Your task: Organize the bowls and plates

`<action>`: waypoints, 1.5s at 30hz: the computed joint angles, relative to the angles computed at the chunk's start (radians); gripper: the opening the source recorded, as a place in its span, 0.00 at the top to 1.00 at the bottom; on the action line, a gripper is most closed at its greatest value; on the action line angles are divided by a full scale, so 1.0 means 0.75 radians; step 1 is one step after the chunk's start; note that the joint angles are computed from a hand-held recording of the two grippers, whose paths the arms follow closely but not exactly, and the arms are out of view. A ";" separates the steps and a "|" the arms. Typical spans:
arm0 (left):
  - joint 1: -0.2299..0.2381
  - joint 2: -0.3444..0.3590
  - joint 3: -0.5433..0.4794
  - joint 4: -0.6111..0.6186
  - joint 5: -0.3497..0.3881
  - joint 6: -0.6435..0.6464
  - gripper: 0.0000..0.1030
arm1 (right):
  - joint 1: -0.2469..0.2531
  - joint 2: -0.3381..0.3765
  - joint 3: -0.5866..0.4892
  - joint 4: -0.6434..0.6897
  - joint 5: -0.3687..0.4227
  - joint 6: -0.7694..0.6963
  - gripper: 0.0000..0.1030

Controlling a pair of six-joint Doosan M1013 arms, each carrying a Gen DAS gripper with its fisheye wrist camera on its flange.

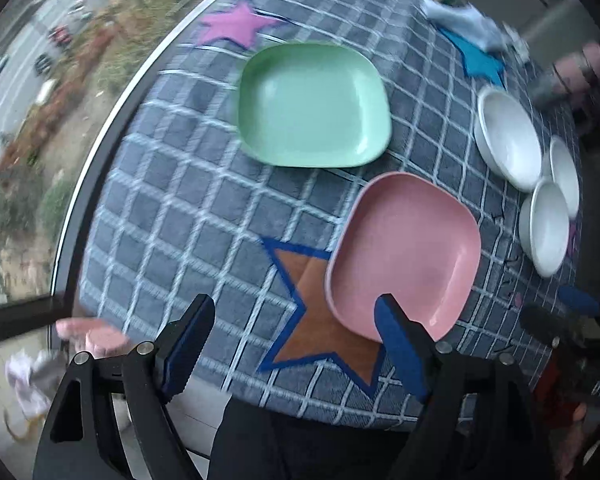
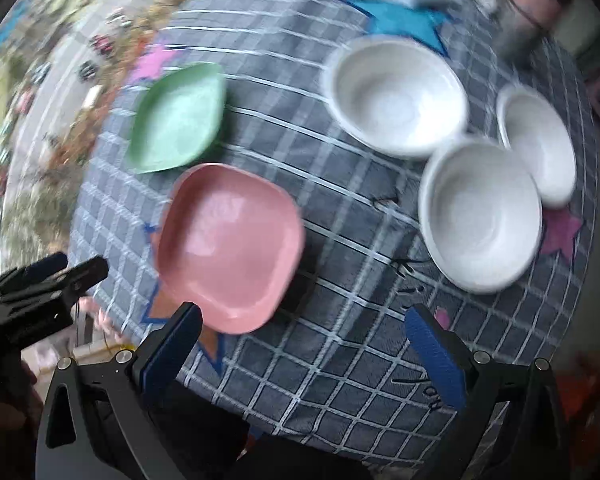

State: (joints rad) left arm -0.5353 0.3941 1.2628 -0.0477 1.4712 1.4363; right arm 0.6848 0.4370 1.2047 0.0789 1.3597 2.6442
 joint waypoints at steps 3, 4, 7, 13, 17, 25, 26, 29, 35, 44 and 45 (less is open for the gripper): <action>-0.029 0.060 -0.031 0.027 0.010 0.134 0.18 | -0.018 -0.015 0.069 0.037 -0.046 0.088 0.04; -0.038 0.076 -0.039 0.033 0.007 0.169 0.18 | -0.022 -0.011 0.082 0.046 -0.052 0.093 0.17; -0.056 0.125 -0.061 0.012 0.005 0.287 0.18 | -0.044 0.013 0.121 0.171 -0.107 0.073 0.52; -0.041 0.156 -0.034 -0.054 0.043 0.431 0.44 | -0.035 0.097 0.084 0.213 -0.136 0.092 0.52; -0.036 0.114 0.021 -0.016 0.038 0.508 0.56 | -0.007 0.179 -0.060 0.184 -0.066 0.019 0.70; 0.022 0.086 0.048 -0.057 0.131 0.583 0.52 | 0.020 0.256 -0.186 0.301 0.072 -0.149 0.69; 0.036 0.081 0.035 -0.074 0.116 0.562 0.44 | 0.015 0.251 -0.192 0.292 0.082 -0.130 0.53; 0.092 0.076 -0.018 -0.163 0.058 0.471 0.25 | 0.006 0.186 -0.185 0.139 0.005 -0.010 0.17; 0.147 0.200 -0.236 -0.063 -0.021 0.203 0.25 | -0.044 0.202 -0.287 -0.058 0.025 0.017 0.17; 0.138 0.319 -0.344 -0.011 0.023 0.201 0.36 | -0.085 0.392 -0.514 -0.045 0.134 -0.093 0.45; 0.134 0.330 -0.349 -0.013 0.028 0.203 0.38 | -0.088 0.411 -0.532 -0.035 0.151 -0.099 0.49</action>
